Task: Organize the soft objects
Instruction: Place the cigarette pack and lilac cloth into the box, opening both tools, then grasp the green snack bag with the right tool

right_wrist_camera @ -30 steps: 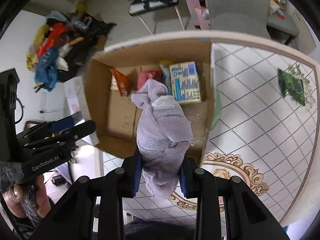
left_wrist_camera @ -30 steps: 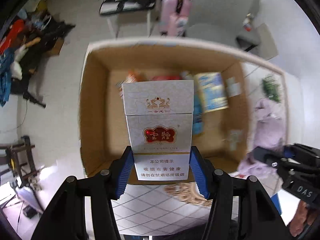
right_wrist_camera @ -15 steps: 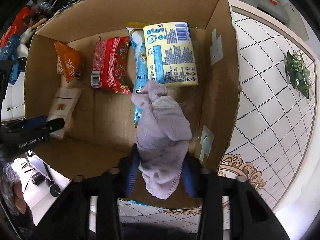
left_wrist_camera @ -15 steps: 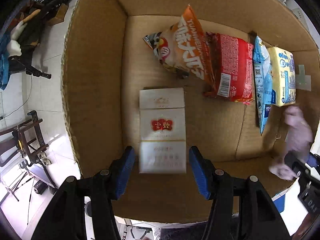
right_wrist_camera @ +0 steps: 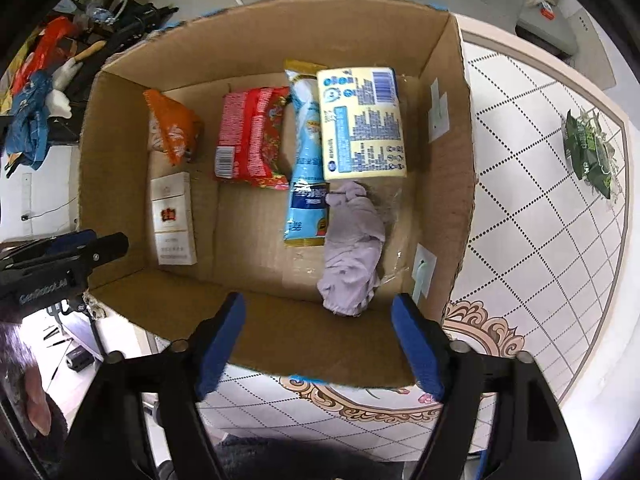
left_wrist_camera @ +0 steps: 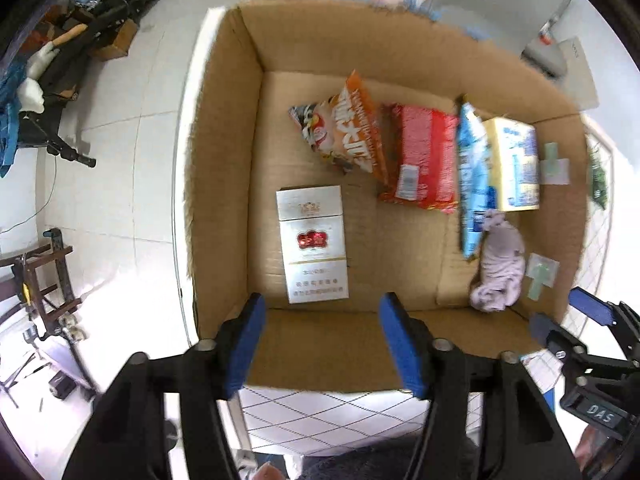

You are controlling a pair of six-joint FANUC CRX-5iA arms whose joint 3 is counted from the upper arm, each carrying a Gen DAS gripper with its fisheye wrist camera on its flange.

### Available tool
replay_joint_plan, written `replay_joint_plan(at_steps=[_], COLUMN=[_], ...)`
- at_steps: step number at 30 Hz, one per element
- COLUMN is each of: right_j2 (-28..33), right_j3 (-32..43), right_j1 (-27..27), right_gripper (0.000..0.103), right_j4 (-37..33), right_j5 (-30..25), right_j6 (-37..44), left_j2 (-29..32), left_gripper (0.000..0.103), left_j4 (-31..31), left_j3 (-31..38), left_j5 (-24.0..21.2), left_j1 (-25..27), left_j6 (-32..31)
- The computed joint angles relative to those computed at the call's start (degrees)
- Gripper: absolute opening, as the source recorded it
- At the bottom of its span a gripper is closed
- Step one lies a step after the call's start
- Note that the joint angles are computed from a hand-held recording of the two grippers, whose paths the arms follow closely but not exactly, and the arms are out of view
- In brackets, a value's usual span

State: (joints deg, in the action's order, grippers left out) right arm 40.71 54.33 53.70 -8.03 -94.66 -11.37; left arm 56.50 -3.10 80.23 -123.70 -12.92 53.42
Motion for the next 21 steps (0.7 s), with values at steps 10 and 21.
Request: replay_joint_plan(at_steps=[10, 21], right_j2=[3.3, -14.1], right_j3=[7.8, -17.2], right_j1=[3.9, 8.8], right_gripper=[0.097, 0.097], right_j4=[7.4, 15.4], right_j5=[-6.0, 1.9], right_j6=[-1.4, -9.6], left_j2=[-18.5, -26.8], left_gripper=[0.093, 0.093], left_j4=[4.1, 6.6], left_j3=[-26.2, -35.3], left_j5=[19.3, 26.0], left_j1=[2.3, -0.3], left_j6=[0.5, 6.2])
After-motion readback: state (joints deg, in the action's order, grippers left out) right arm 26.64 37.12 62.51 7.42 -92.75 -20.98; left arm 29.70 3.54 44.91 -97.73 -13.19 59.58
